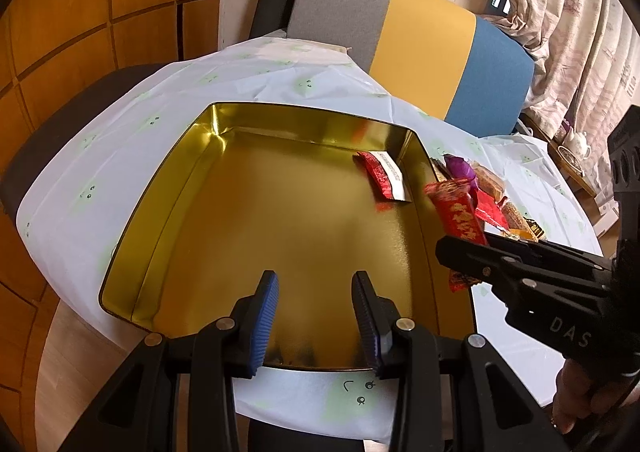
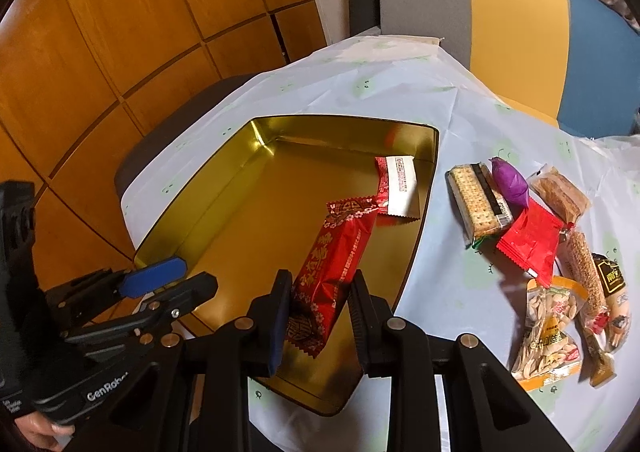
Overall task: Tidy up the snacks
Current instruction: 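Carry the red candy bar into the gold tray and release it with the right gripper, then reach to the snack pile and grasp the purple packet with the left gripper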
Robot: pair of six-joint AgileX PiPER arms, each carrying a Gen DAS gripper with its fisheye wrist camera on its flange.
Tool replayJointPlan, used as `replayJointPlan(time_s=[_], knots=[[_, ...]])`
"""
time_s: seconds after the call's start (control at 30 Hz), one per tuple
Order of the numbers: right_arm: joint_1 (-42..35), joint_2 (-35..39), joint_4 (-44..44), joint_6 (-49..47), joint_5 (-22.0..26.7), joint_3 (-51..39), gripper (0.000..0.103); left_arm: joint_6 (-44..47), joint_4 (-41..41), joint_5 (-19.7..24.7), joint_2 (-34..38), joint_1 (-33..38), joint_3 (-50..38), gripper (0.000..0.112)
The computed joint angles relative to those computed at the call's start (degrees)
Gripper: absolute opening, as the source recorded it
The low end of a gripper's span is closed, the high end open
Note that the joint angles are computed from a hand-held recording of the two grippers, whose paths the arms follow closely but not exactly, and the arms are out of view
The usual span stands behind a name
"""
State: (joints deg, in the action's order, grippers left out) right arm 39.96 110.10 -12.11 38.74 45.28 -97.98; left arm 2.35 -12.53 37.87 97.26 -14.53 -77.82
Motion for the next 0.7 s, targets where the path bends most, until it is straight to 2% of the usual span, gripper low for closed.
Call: replayJointPlan(time_s=[0.2, 0.53, 0.7], knots=[[-0.3, 0.5, -1.6, 2.0, -0.5, 0.2, 0.03, -0.2, 0.0, 0.0, 0.2, 0.2, 0.1, 0.038], [-0.6, -5.4, -7.4, 8.5, -2.2, 8.4, 0.031, 1.7, -1.2, 0.8, 0.7, -0.8, -0.8, 0.038], [-1.9, -10.7, -12.1, 12.6, -1.6, 15.0, 0.04, 2.1, -1.8, 1.6, 0.9, -1.4, -1.4, 0.038]])
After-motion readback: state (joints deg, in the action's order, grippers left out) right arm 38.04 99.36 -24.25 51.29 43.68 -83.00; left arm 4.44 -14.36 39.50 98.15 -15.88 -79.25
